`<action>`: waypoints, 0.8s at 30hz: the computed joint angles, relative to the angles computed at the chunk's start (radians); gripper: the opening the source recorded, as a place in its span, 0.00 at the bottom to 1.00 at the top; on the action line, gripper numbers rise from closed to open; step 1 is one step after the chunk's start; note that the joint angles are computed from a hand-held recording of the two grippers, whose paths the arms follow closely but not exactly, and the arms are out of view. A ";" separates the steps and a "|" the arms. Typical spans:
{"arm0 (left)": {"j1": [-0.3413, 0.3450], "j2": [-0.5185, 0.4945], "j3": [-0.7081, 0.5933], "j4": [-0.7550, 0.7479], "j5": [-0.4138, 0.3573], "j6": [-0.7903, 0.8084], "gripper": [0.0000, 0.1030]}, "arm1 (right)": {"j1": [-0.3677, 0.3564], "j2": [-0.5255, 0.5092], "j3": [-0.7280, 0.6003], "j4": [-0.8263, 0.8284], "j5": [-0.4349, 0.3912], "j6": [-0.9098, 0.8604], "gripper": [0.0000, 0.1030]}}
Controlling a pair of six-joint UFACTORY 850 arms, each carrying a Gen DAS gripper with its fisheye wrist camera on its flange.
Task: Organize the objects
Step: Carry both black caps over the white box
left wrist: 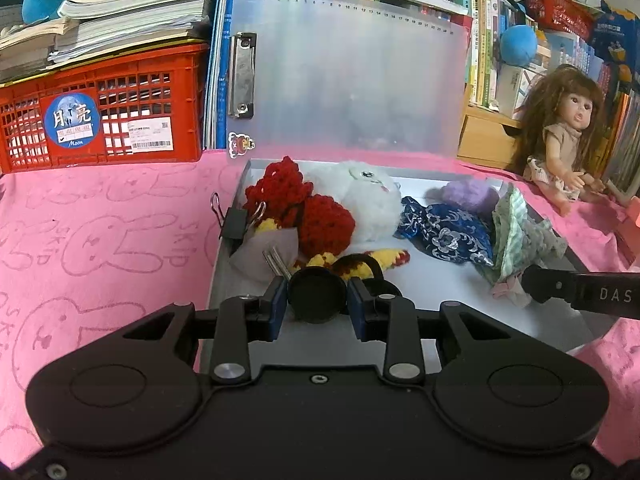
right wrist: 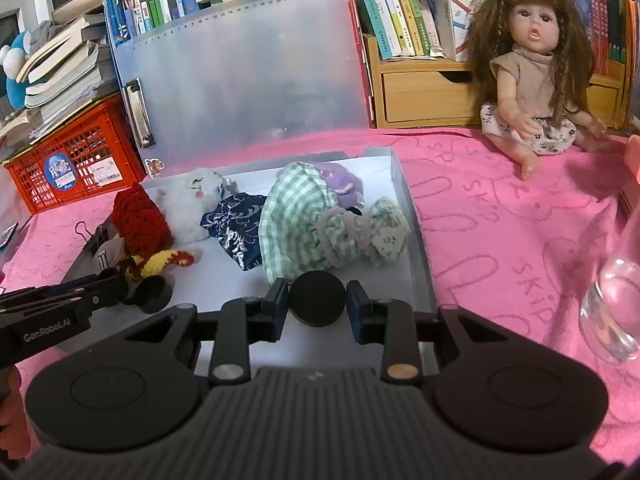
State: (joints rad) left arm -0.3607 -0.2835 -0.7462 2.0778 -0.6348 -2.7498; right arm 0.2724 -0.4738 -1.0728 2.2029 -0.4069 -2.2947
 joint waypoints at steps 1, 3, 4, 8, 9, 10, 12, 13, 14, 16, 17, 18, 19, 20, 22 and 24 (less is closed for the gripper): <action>0.001 -0.004 -0.004 -0.004 -0.001 0.006 0.30 | 0.001 -0.002 -0.002 -0.007 -0.001 0.007 0.35; 0.003 -0.011 -0.014 -0.014 -0.001 0.022 0.30 | 0.002 -0.009 -0.012 -0.035 -0.002 0.036 0.35; 0.005 -0.014 -0.019 -0.019 0.001 0.030 0.30 | 0.004 -0.012 -0.017 -0.038 0.001 0.039 0.35; 0.007 -0.011 -0.023 -0.011 0.002 0.019 0.30 | 0.005 -0.018 -0.034 -0.099 -0.009 0.117 0.35; 0.005 -0.005 -0.014 0.023 -0.002 -0.004 0.30 | 0.000 -0.016 -0.032 -0.132 -0.038 0.143 0.35; 0.002 0.000 -0.007 0.059 -0.004 -0.018 0.30 | -0.004 -0.013 -0.028 -0.150 -0.058 0.152 0.35; -0.009 -0.004 -0.013 0.046 -0.004 0.030 0.30 | 0.001 -0.007 -0.022 -0.163 -0.066 0.139 0.35; -0.012 -0.009 -0.020 0.027 -0.002 0.056 0.30 | 0.004 -0.006 -0.020 -0.165 -0.063 0.135 0.35; -0.014 -0.014 -0.026 0.017 0.005 0.070 0.30 | 0.007 -0.007 -0.022 -0.173 -0.060 0.140 0.35; -0.014 -0.021 -0.031 0.017 0.016 0.067 0.30 | 0.013 -0.008 -0.022 -0.176 -0.053 0.143 0.35; -0.016 -0.024 -0.032 0.018 0.013 0.067 0.30 | 0.015 -0.008 -0.021 -0.176 -0.049 0.138 0.35; -0.017 -0.027 -0.032 0.017 0.009 0.072 0.30 | 0.018 -0.008 -0.020 -0.177 -0.045 0.134 0.35; -0.019 -0.028 -0.034 0.013 0.008 0.079 0.30 | 0.020 -0.009 -0.021 -0.184 -0.043 0.133 0.35; -0.018 -0.028 -0.034 0.014 0.010 0.078 0.30 | 0.021 -0.010 -0.022 -0.189 -0.042 0.133 0.35; -0.015 -0.027 -0.034 0.020 0.017 0.068 0.30 | 0.023 -0.009 -0.020 -0.185 -0.041 0.118 0.36; -0.010 -0.029 -0.034 0.025 0.026 0.058 0.30 | 0.024 -0.010 -0.020 -0.190 -0.041 0.122 0.36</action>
State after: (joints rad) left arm -0.3712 -0.3122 -0.7806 2.1027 -0.6089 -2.6915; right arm 0.2967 -0.4843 -1.0928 2.0129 -0.4482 -2.1725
